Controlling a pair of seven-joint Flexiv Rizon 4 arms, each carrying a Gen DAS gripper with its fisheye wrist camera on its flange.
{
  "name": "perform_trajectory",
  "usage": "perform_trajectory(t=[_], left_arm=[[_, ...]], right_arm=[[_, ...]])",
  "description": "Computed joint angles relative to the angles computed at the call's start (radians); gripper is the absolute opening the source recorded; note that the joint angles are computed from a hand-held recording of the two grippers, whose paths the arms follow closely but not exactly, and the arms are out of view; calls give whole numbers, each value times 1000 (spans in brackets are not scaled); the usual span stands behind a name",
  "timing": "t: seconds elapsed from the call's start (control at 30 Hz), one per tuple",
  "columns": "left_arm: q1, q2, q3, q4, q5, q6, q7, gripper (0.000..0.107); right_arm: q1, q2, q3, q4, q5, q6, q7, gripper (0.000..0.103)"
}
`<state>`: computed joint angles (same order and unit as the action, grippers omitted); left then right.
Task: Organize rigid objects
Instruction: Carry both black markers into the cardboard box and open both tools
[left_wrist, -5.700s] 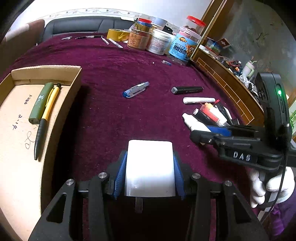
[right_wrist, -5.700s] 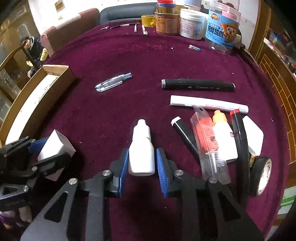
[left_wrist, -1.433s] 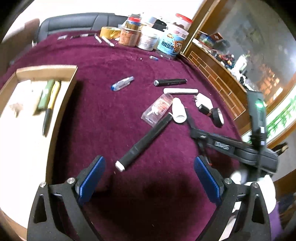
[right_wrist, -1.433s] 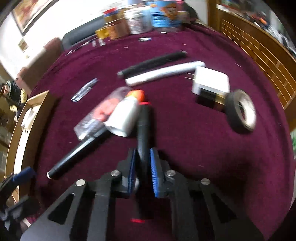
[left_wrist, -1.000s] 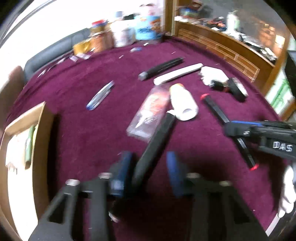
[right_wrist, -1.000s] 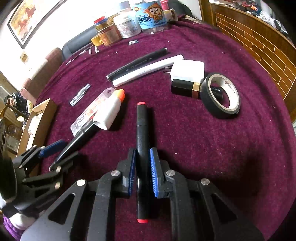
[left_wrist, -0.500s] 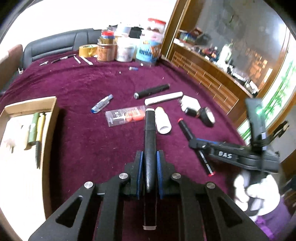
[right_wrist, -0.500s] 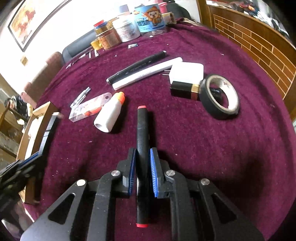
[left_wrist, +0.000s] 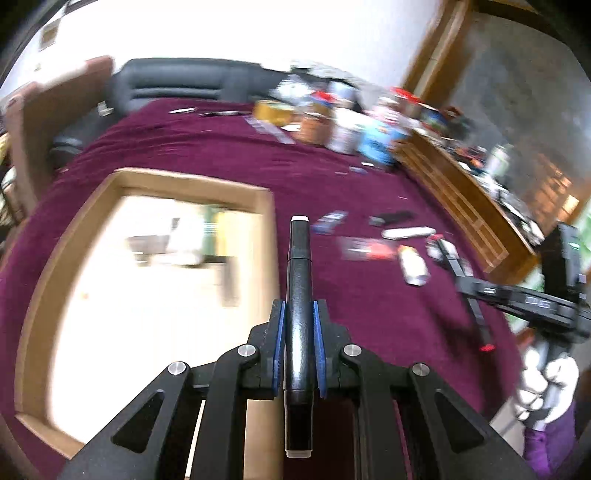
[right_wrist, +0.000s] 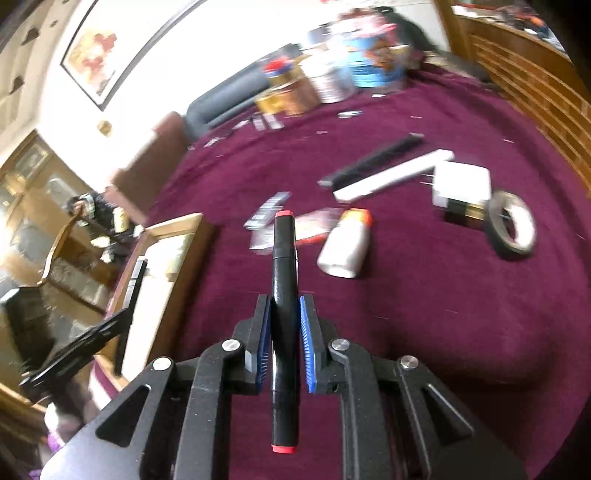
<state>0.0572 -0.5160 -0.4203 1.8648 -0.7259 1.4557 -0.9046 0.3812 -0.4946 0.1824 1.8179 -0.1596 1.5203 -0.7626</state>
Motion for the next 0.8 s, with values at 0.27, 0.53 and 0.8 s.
perform_trajectory(t=[0.27,0.53,0.8], left_arm=[[-127,-120,363,-229,268,-132,-277,12],[-104,-288,422,-499,416,-352,-427,12],[-65,-287,364,-488,453,-321,-438,26]], right_arm=[[-104,-205,280,-311,120,-141,-200,13],[-8,-339,288,-564,175,-303,-286,13],[76,-447,253,-791,241,-444,-347,14]])
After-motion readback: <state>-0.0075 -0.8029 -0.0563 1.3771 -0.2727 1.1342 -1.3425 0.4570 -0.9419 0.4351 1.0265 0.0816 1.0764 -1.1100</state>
